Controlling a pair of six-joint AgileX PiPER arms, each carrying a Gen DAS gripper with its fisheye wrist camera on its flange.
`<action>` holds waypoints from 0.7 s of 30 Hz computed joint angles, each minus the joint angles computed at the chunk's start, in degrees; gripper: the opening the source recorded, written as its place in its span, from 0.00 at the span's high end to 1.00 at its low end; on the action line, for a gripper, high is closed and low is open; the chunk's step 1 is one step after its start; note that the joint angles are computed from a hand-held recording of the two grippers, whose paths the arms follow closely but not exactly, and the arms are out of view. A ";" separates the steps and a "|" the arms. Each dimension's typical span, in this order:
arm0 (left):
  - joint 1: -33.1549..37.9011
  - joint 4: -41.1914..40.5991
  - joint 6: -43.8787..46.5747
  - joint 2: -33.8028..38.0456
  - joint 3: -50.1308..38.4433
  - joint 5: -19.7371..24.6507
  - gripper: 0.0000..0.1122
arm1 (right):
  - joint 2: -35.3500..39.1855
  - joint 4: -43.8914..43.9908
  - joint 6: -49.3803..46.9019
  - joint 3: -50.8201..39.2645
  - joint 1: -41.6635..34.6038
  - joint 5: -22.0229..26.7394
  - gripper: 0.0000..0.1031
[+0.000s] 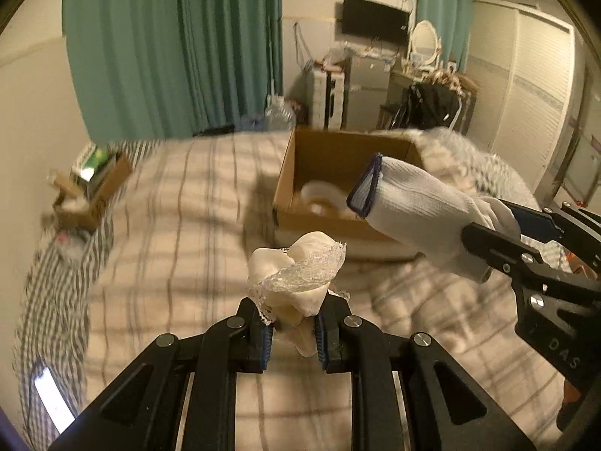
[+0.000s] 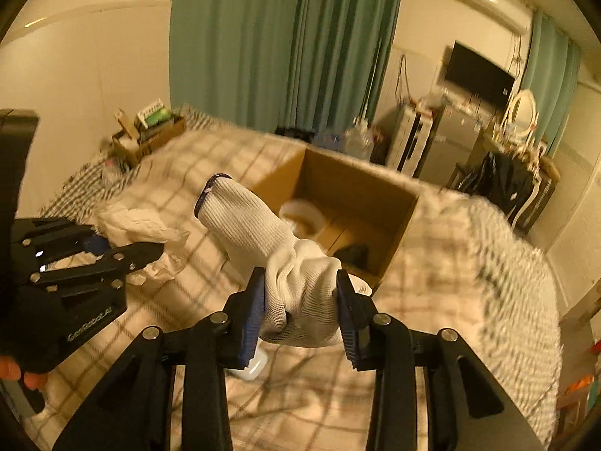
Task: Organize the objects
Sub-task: 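Carry the cloth and sock over the box and release both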
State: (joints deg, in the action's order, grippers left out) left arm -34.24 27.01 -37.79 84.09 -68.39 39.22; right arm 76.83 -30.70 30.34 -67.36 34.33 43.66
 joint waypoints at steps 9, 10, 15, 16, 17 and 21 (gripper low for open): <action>0.73 2.23 5.93 10.19 -18.49 2.73 0.84 | 5.03 1.57 -10.42 -14.93 -6.53 2.96 0.66; 1.46 0.78 7.55 11.93 -20.94 2.93 0.84 | 6.86 2.35 -11.86 -17.70 -7.95 2.96 0.66; 5.66 -10.21 18.04 22.85 -35.35 4.72 0.84 | 13.93 7.76 -18.00 -27.34 -13.37 3.02 0.66; 6.18 -11.75 19.19 24.51 -37.27 5.21 0.84 | 15.93 9.01 -19.26 -29.54 -14.54 3.08 0.66; 6.91 -13.53 20.50 26.90 -40.14 6.05 0.84 | 18.00 10.20 -20.44 -31.59 -15.71 3.06 0.66; 9.25 -18.29 24.22 36.38 -50.25 7.79 0.84 | 24.59 12.46 -22.91 -37.03 -18.27 3.38 0.66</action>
